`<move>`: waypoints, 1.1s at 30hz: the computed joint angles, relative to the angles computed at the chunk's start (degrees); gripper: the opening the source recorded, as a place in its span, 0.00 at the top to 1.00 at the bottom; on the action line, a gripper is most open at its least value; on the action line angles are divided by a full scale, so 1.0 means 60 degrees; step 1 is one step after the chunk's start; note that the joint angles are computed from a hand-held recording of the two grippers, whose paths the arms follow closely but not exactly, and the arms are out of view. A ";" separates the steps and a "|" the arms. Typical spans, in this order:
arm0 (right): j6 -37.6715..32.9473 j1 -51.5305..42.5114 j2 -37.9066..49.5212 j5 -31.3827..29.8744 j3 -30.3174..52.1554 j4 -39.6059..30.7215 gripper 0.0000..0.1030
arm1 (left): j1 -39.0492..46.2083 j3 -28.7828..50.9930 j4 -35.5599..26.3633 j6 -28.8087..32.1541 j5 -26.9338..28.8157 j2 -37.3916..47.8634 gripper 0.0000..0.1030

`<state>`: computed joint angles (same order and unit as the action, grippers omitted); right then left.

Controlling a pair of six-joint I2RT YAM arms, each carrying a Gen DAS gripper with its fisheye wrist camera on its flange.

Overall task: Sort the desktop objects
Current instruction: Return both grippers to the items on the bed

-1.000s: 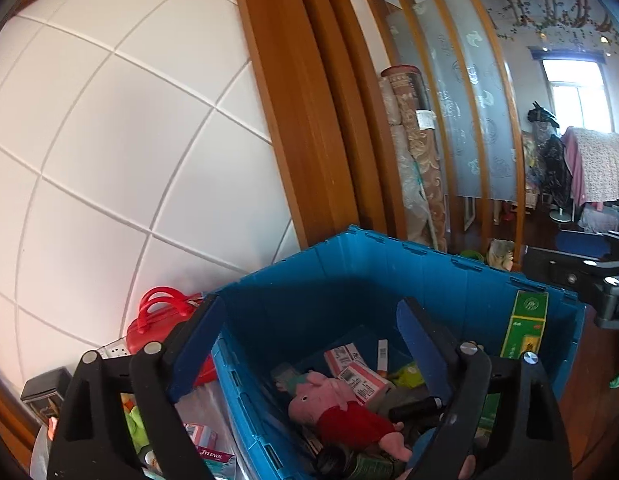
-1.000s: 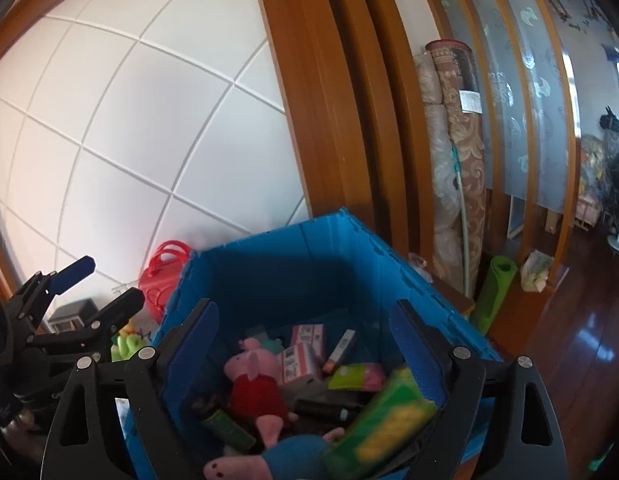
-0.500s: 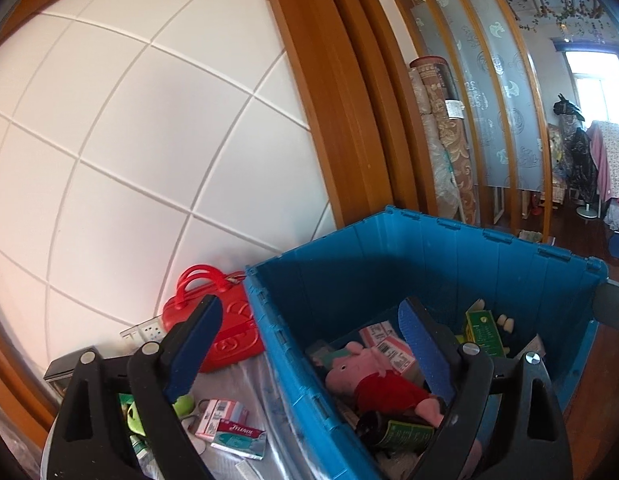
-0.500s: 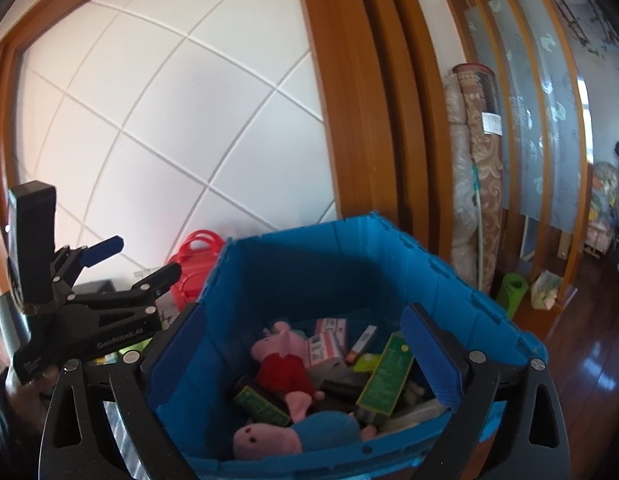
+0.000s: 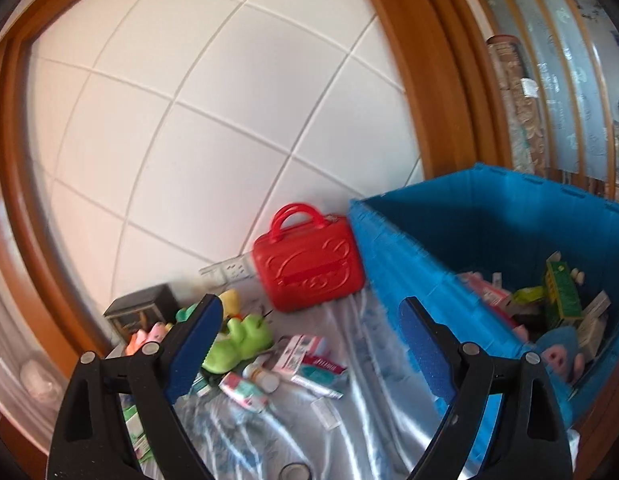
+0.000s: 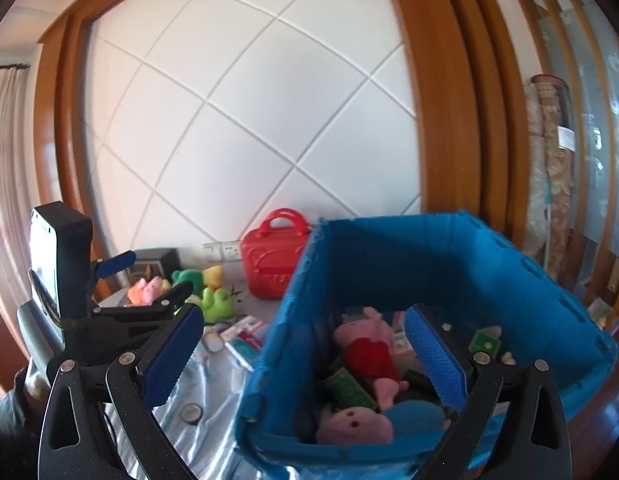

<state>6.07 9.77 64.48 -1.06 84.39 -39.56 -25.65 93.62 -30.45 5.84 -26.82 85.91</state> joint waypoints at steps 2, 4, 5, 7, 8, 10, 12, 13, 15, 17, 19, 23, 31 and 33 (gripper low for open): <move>0.0085 0.0434 0.0173 0.0231 0.0009 0.0119 0.01 | 0.0438 -0.0544 0.0079 -0.0059 0.0163 -0.0434 0.12; 0.0233 0.0863 0.0334 0.0502 0.0023 0.0237 0.01 | 0.0943 -0.0998 0.0149 -0.0046 0.0422 -0.0834 0.12; 0.0338 0.1150 0.0430 0.0714 0.0046 0.0309 0.01 | 0.1201 -0.1275 0.0233 -0.0005 0.0545 -0.1043 0.12; 0.0478 0.1622 0.0614 0.1053 0.0164 0.0353 0.01 | 0.1763 -0.1664 0.0332 0.0107 0.0800 -0.1363 0.12; 0.0514 0.1931 0.0732 0.1305 0.0250 0.0373 0.01 | 0.2141 -0.1950 0.0439 0.0193 0.0987 -0.1576 0.12; 0.0569 0.2684 0.1049 0.2024 0.0449 0.0451 0.00 | 0.2908 -0.2366 0.0573 0.0345 0.1431 -0.1891 0.12; 0.0625 0.3359 0.1445 0.2679 0.0709 0.0504 0.00 | 0.3894 -0.2780 0.0719 0.0606 0.2127 -0.2180 0.12; 0.0679 0.3726 0.1669 0.3051 0.0841 0.0572 0.00 | 0.4387 -0.3023 0.0873 0.0804 0.2413 -0.2324 0.12; 0.0835 0.4439 0.2242 0.3815 0.1213 0.0652 0.00 | 0.5500 -0.3418 0.1127 0.1269 0.3131 -0.2517 0.12; 0.1172 0.5050 0.2915 0.4340 0.1665 0.0551 0.00 | 0.6714 -0.3787 0.1421 0.1828 0.4044 -0.2653 0.12; 0.1529 0.5514 0.3555 0.4652 0.2115 0.0337 0.00 | 0.7981 -0.4050 0.1668 0.2482 0.5004 -0.2645 0.12; 0.2226 0.6337 0.5047 0.5799 0.2902 0.0027 0.00 | 1.0300 -0.4332 0.2436 0.3545 0.6663 -0.2073 0.12; 0.4151 0.6556 0.7494 0.5606 0.3996 -0.0984 0.00 | 1.2205 -0.4294 0.3236 0.4673 0.8175 -0.0521 0.12; 0.4342 0.6581 0.7650 0.5460 0.3942 -0.0929 0.00 | 1.2460 -0.4316 0.3331 0.4877 0.8401 -0.0260 0.12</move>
<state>32.12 49.25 110.38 31.70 108.05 -45.13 49.11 67.72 -10.47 35.10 23.59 84.35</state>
